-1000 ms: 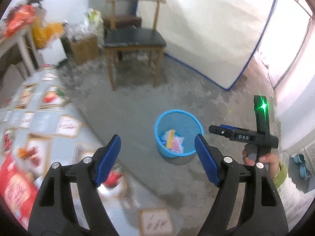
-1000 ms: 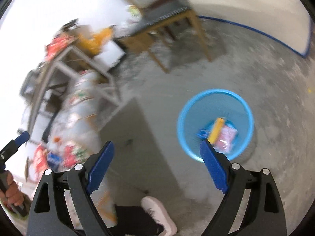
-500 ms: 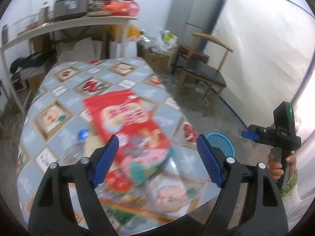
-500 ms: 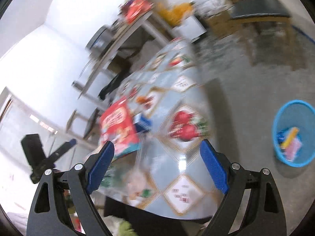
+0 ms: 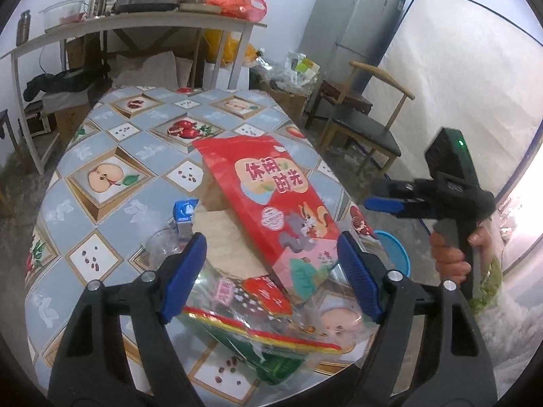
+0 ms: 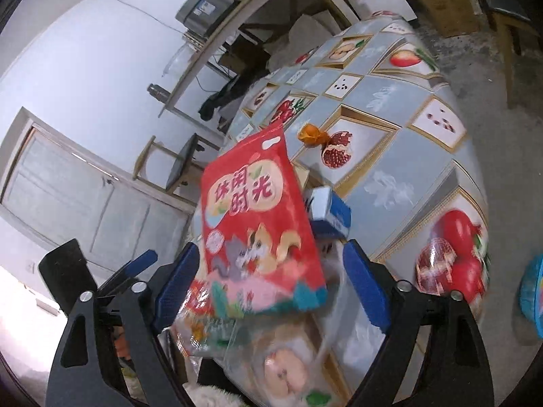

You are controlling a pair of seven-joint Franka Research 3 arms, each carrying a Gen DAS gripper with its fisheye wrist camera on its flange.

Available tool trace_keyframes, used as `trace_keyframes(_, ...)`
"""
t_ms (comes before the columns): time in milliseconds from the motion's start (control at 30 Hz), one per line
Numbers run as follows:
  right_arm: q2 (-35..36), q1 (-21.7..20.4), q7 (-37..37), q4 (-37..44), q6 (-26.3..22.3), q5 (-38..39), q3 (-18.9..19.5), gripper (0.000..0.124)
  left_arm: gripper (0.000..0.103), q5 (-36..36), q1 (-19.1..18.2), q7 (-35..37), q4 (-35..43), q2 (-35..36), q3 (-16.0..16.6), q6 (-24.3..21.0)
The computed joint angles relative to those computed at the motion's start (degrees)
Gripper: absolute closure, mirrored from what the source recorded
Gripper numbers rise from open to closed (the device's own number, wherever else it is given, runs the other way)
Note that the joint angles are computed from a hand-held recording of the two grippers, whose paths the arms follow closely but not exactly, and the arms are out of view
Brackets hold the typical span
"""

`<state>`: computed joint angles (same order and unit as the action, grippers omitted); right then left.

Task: Collect trash
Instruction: 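Move both tools back to the table toward the red snack bag, then grasp the red snack bag with the right tool and lift it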

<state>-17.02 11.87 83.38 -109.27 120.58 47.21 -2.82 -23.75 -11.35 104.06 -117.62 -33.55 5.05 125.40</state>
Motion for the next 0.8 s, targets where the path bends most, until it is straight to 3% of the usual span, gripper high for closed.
trace_keyframes(200, 8.00, -0.06, 0.84, 6.73, -2.97, -1.14, 0.89, 0.049, 0.043, -2.34, -0.02, 2.31, 3.70, 4.46, 1.02, -2.97)
trace_keyframes(433, 11.81, -0.88, 0.48, 9.88, -6.54, -2.12, 2.16, 0.057, 0.056, -3.93, 1.66, 3.91, 4.41, 6.70, -0.24, -4.75)
trace_keyframes(800, 12.62, -0.89, -0.43, 12.48, -9.06, -6.37, 3.46, 0.088, 0.061, -5.37, 3.63, 3.96, 4.54, 8.34, -1.11, -6.66)
